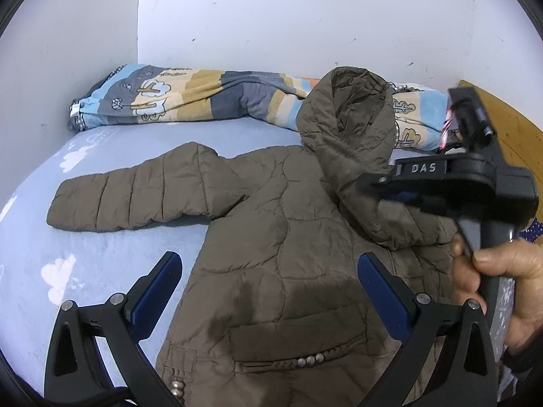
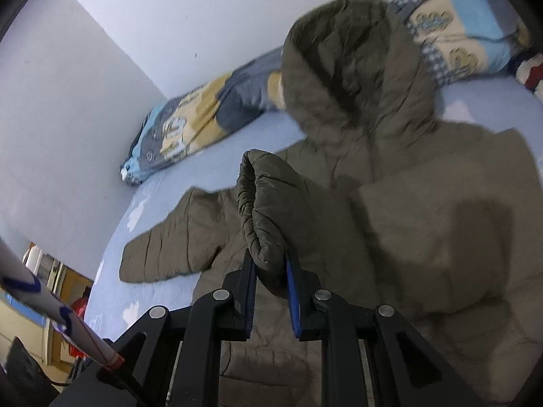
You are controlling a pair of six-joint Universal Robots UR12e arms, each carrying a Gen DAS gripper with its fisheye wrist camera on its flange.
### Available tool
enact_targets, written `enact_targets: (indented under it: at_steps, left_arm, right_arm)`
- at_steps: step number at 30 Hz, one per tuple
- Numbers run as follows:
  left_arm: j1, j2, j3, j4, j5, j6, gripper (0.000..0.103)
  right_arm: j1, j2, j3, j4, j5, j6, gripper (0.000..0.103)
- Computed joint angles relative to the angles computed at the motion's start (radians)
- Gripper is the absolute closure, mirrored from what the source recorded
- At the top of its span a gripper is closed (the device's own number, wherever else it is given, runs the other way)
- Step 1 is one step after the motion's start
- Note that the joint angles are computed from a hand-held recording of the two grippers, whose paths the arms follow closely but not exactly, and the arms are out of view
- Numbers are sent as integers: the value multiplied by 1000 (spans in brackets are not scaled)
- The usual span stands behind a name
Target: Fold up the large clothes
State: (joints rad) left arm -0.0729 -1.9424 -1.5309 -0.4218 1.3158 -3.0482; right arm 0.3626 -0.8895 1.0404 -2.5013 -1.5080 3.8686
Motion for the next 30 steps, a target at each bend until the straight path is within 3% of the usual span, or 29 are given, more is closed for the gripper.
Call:
enact_targets:
  at_steps: [1, 2, 4, 7, 12, 14, 17, 21, 25, 30]
  left_arm:
    - [0, 0, 1, -1, 0, 0, 0]
    - [-2, -1, 2, -2, 2, 0, 0]
    - [-2, -3, 4, -2, 2, 1, 0]
    - [-3, -7, 9, -9, 7, 0, 0]
    - [-9, -18, 21, -32, 23, -1, 0]
    - [-11, -22, 24, -40, 28, -2, 0]
    - [-17, -30, 31, -42, 45, -2, 0]
    - [-27, -51, 56, -68, 68, 3, 0]
    - [-34, -69, 81, -105, 81, 0, 0]
    - [-40, -86, 102, -153, 110, 9, 0]
  right_arm:
    - [-1, 5, -6, 11, 14, 3, 77]
    - [-5, 6, -4, 18, 45, 14, 62]
    - [-13, -6, 25, -15, 86, 30, 51]
    - [-20, -39, 79, -82, 94, 15, 51]
    - [-46, -109, 176, -135, 10, 38, 49]
    - [-57, -131, 204, -113, -48, 49, 48]
    - [-68, -153, 220, -7, -202, 34, 48]
    - [-99, -168, 248, 92, -324, 48, 48]
    - [-134, -159, 263, 134, -327, 74, 48]
    - [-165, -130, 266, 187, -216, 74, 48]
